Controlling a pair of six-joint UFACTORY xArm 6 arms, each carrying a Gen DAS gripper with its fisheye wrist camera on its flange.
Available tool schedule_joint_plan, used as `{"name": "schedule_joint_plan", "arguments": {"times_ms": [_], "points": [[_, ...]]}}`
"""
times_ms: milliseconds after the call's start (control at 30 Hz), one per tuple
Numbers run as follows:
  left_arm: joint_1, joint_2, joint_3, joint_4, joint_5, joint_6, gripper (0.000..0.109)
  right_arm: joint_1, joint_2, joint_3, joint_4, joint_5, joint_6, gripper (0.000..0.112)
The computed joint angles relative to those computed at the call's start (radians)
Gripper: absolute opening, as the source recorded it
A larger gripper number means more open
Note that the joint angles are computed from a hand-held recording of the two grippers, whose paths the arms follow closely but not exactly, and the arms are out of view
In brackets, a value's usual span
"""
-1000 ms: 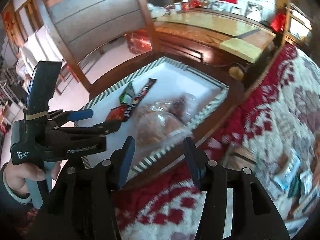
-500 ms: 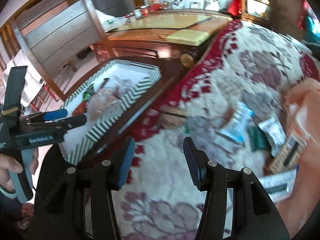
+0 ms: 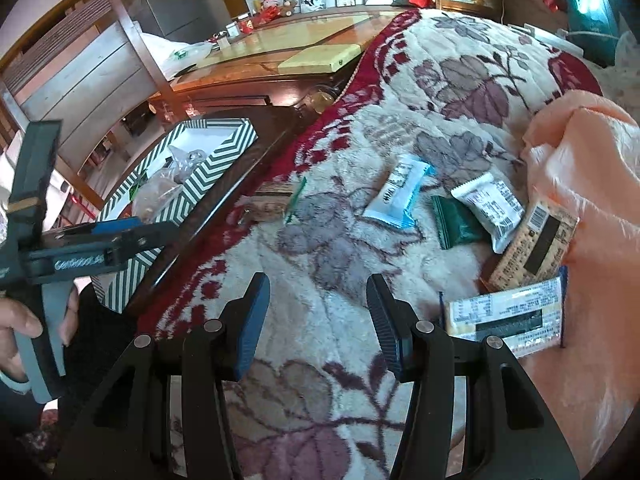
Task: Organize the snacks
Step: 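Move both tools back to the remaining snacks on the blanket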
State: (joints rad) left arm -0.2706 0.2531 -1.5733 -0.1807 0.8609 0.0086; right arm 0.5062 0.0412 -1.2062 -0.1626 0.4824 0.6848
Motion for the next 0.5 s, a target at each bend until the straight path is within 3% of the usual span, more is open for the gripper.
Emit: {"name": "schedule_joint_plan", "arguments": {"times_ms": [100, 500], "points": [[-0.02, 0.061, -0.078, 0.007, 0.036, -0.009, 0.085, -0.011, -0.01, 0.025, 0.006, -0.02, 0.008, 0.056], [-0.047, 0.278, -0.357, 0.007, 0.162, -0.083, 0.087, -0.067, 0.014, 0.017, 0.062, -0.007, 0.002, 0.056]]}}
